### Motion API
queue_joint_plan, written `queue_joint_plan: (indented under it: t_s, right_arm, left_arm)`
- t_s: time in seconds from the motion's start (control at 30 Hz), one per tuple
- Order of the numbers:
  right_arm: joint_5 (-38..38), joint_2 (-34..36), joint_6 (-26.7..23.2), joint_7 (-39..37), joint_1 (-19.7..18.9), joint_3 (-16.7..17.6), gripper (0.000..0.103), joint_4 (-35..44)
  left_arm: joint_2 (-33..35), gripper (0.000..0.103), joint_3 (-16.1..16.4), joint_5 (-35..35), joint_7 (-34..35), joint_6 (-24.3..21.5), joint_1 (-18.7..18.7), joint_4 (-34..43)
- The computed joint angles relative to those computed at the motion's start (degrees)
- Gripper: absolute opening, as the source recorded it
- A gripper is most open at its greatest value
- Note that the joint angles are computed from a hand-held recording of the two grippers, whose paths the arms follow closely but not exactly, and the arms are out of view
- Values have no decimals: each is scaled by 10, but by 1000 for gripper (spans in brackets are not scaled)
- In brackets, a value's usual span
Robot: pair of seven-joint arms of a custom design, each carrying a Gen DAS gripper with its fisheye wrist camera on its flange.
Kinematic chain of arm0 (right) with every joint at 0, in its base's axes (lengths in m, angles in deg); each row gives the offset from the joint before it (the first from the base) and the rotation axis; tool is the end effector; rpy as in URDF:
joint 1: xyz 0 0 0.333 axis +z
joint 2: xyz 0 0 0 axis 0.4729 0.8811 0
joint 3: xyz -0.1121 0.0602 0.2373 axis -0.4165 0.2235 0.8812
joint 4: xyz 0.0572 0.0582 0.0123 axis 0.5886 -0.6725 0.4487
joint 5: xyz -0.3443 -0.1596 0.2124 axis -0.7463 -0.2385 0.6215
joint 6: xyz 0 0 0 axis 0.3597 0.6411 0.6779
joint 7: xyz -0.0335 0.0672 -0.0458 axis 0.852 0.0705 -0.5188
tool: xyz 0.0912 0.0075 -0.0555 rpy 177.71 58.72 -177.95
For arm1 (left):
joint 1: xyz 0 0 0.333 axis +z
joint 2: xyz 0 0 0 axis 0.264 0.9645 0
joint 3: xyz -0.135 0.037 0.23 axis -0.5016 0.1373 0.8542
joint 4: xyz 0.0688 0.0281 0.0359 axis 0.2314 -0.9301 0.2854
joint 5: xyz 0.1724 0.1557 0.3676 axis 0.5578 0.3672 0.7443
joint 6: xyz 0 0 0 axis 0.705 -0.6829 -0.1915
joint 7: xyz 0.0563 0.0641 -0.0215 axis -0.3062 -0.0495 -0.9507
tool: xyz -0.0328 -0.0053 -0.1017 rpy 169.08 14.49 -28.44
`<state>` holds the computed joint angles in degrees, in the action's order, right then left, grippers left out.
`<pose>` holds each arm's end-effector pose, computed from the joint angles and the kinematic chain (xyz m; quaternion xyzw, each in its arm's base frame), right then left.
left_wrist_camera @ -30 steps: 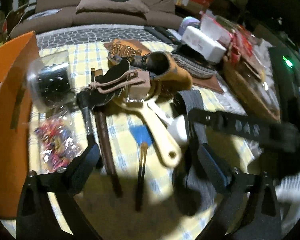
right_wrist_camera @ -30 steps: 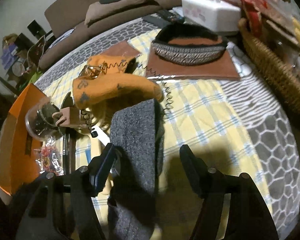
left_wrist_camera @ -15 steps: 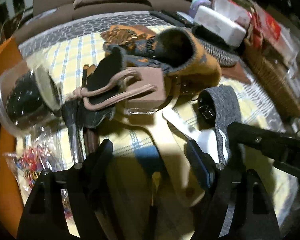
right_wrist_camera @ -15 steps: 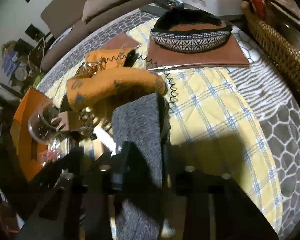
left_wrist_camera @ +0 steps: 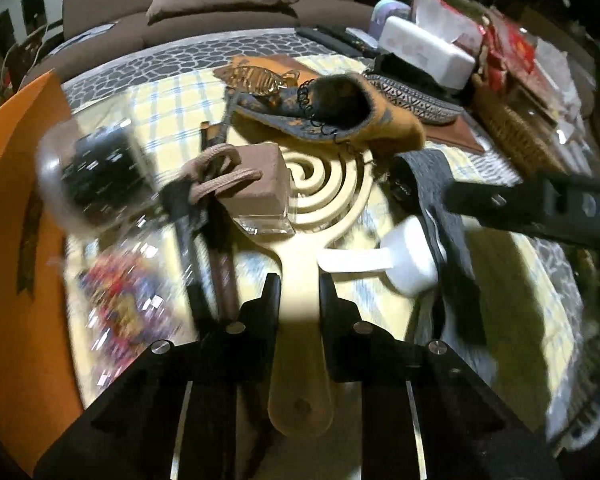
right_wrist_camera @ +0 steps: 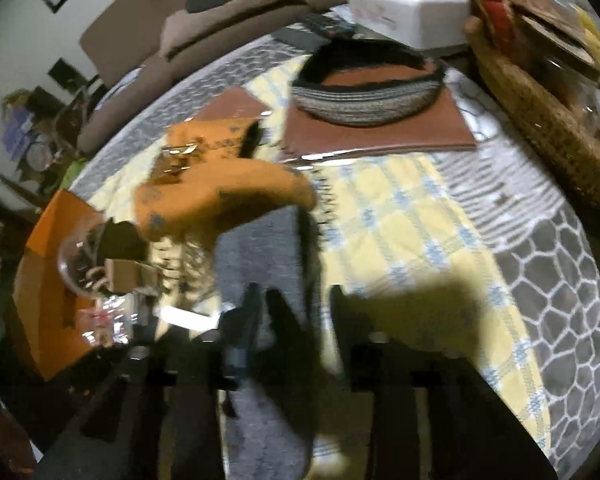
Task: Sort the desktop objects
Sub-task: 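Carry the hairbrush and gray strip into the orange box and open both grippers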
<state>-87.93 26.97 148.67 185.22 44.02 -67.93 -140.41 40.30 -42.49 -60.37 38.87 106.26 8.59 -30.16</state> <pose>0.6065 0.2152 0.5481 -0.5280 0.8000 -0.0860 0.2718 0.6581 -0.1883 0.5021 -0.4839 0.8295 -0.2685 0.0752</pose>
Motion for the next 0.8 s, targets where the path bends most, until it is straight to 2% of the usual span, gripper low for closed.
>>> queue_joint_plan:
  t_s: [0.1, 0.23, 0.4, 0.57, 0.63, 0.67, 0.7, 0.77, 0.8]
  right_arm:
    - [-18, 27, -21, -9, 6, 6, 62, 33]
    - [-40, 64, -65, -5, 13, 11, 62, 71]
    - [-26, 58, -47, 3, 9, 11, 64, 57]
    - [-9, 62, -41, -10, 10, 14, 64, 59]
    - [10, 55, -16, -15, 7, 14, 53, 45]
    - [25, 51, -6, -14, 6, 14, 42, 37]
    - [20, 43, 2, 2, 6, 12, 23, 30]
    - [37, 31, 23, -3, 4, 11, 8, 16]
    - [53, 21, 43, -12, 4, 10, 8, 3]
  left_arm:
    - [-33, 18, 2, -19, 23, -9, 9, -35]
    - [-58, 18, 2, -3, 26, -4, 9, -67]
    - [-36, 25, 0, 24, -3, 1, 2, -51]
    - [-24, 19, 0, -2, 9, -8, 5, -35]
    - [-29, 19, 1, -19, 16, -11, 8, -40]
    - [-34, 18, 2, -30, 18, -11, 11, -44]
    - [-34, 18, 2, -36, 18, -12, 12, -42]
    - [-44, 18, 4, -61, 27, -18, 18, -46]
    - [-46, 18, 4, -67, 28, -20, 19, -45]
